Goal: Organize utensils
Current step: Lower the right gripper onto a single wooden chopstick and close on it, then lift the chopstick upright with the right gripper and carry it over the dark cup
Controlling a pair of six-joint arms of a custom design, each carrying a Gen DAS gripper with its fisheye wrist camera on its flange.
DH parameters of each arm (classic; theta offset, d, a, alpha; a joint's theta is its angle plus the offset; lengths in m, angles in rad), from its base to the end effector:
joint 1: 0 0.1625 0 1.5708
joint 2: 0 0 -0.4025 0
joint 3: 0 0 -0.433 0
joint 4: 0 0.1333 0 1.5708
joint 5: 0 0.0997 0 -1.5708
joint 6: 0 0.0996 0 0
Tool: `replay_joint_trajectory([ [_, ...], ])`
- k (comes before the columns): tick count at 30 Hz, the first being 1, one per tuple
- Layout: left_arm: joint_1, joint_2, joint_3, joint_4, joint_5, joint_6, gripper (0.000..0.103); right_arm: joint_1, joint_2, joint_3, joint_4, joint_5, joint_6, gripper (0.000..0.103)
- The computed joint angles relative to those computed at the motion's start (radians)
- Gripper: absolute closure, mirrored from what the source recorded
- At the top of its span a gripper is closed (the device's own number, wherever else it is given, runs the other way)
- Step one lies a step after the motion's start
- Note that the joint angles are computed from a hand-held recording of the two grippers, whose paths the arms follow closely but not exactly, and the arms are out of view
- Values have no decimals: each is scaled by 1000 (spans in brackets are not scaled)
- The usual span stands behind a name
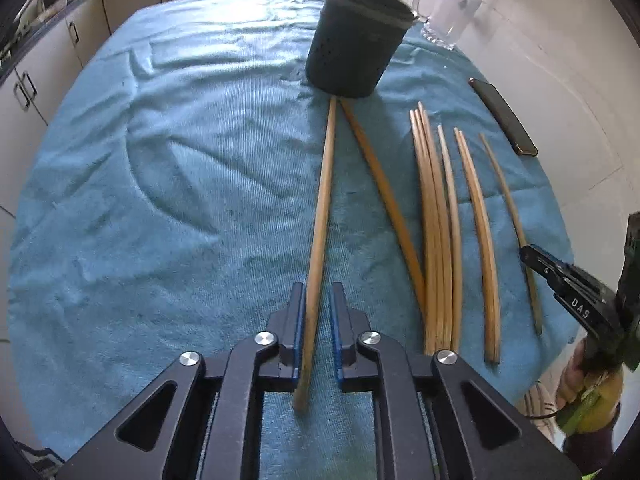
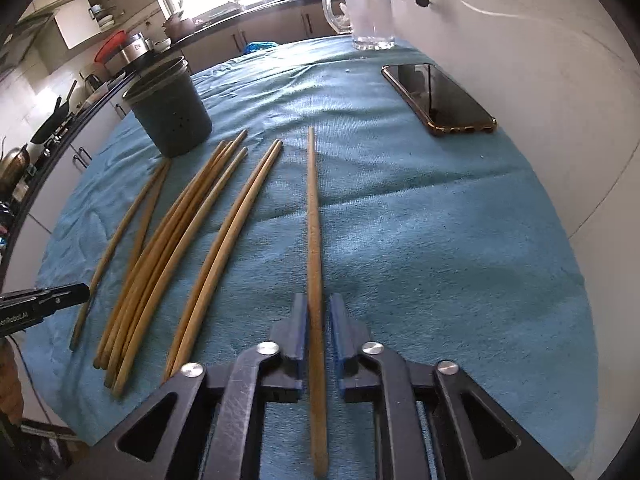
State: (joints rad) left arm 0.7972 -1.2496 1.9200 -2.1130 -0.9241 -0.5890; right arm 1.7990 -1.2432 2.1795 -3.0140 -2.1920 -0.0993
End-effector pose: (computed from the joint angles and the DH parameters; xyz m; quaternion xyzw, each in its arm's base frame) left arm -0.2495 -0.5322 0.1838 0.1075 0.9403 -0.1525 0.2846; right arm 0.1894 -0.4823 0.1725 0.0746 -0.9219 0.2573 0.2799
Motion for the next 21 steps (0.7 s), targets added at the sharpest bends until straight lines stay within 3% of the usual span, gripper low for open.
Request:
replay_joint_trajectory([
  [2,-11,15,-15,12,49,7,69,0,6,-15,8,-15,-19,69],
  [3,-13,28,-29,17,73,4,67,0,9,-23,13,-18,-28,69],
  [7,9,120,-117,27,123,47,67,-20,27,-89,92,14,-50,69],
  [16,62,245,-235,25,151,116,67,-21,150,-276,231,-42,-78,69],
  [21,73,271,-261,-3,160,149,67,-12,211,-341,243,-83,-79,74],
])
